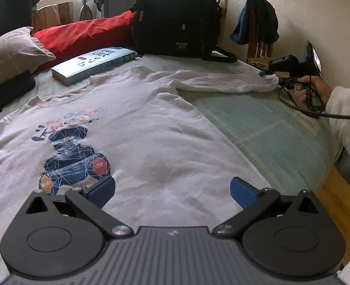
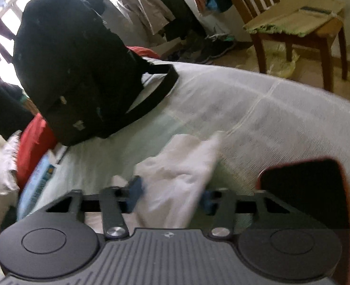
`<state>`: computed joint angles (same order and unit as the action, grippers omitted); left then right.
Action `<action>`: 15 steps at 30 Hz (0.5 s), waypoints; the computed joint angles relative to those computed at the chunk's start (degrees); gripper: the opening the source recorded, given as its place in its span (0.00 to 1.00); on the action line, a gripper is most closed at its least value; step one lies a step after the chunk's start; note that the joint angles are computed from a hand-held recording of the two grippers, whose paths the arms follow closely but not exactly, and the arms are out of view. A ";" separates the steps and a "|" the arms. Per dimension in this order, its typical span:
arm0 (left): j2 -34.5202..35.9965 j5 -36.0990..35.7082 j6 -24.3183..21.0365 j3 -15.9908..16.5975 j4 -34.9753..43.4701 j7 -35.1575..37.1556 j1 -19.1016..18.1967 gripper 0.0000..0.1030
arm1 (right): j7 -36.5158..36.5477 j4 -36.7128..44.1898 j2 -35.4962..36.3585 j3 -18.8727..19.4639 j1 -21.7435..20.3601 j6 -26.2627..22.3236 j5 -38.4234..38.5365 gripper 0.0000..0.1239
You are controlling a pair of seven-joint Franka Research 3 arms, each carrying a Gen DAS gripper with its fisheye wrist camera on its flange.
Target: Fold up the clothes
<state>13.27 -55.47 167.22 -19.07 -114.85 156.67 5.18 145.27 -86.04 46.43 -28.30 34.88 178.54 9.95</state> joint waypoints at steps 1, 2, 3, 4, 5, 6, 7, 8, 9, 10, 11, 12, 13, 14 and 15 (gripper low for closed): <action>-0.10 -0.03 -0.08 -0.01 -0.09 -0.02 0.05 0.99 | 0.85 -0.79 -0.03 -2.82 2.33 -0.64 -0.44 0.08; -0.21 -0.19 -0.22 -0.04 -0.15 0.09 0.13 0.99 | 2.04 -2.21 -0.17 -5.96 5.08 -0.44 -1.07 0.09; -0.31 -0.55 -0.36 -0.10 -0.21 0.41 0.22 0.99 | 3.14 -3.59 -0.20 -9.10 7.85 -0.30 -1.63 0.09; -0.43 -0.93 -0.48 -0.12 -0.26 0.74 0.26 0.99 | 4.10 -5.05 -0.25 -12.29 10.71 -0.52 -2.20 0.09; -0.56 -1.40 -0.59 -0.13 -0.33 1.15 0.27 0.99 | 4.97 -6.56 -0.32 -15.47 13.62 -1.05 -2.85 0.09; -0.70 -1.99 -0.80 -0.14 -0.38 1.73 0.30 0.99 | 5.84 -8.02 -0.30 -18.54 16.46 -1.63 -3.61 0.09; -0.85 -2.63 -1.05 -0.11 -0.43 2.36 0.29 0.99 | 6.71 -9.42 -0.21 -21.50 19.23 -2.25 -4.45 0.09; -1.03 -3.26 -1.27 -0.03 -0.52 2.94 0.20 0.99 | 7.55 -10.78 -0.06 -24.36 21.93 -2.92 -5.36 0.09; -1.21 -3.89 -1.50 0.11 -0.60 3.51 0.07 0.99 | 8.35 -12.08 0.15 -27.10 24.54 -3.61 -6.31 0.09; -1.41 -4.51 -1.68 0.28 -0.70 4.06 -0.10 0.99 | 8.72 -12.97 0.10 -28.96 26.37 -4.79 -7.27 0.09; -1.62 -5.11 -1.81 0.49 -0.82 4.60 -0.31 0.99 | 8.88 -13.30 -0.35 -29.78 27.24 -6.77 -8.27 0.11; -1.85 -5.78 -1.94 0.70 -0.93 5.20 -0.50 0.99 | 9.50 -13.52 -0.76 -30.48 27.95 -8.92 -9.18 0.16; -2.08 -6.56 -2.06 0.92 -1.03 5.90 -0.67 0.99 | 10.39 -13.80 -1.02 -31.27 28.72 -10.94 -9.99 0.16; -2.32 -7.33 -2.19 1.16 -1.14 6.59 -0.86 0.99 | 11.44 -14.23 -1.34 -31.91 29.38 -12.42 -10.66 0.21; -2.54 -8.05 -2.33 1.45 -1.23 7.20 -1.06 0.99 | 12.62 -14.80 -1.71 -32.46 29.98 -13.43 -11.19 0.25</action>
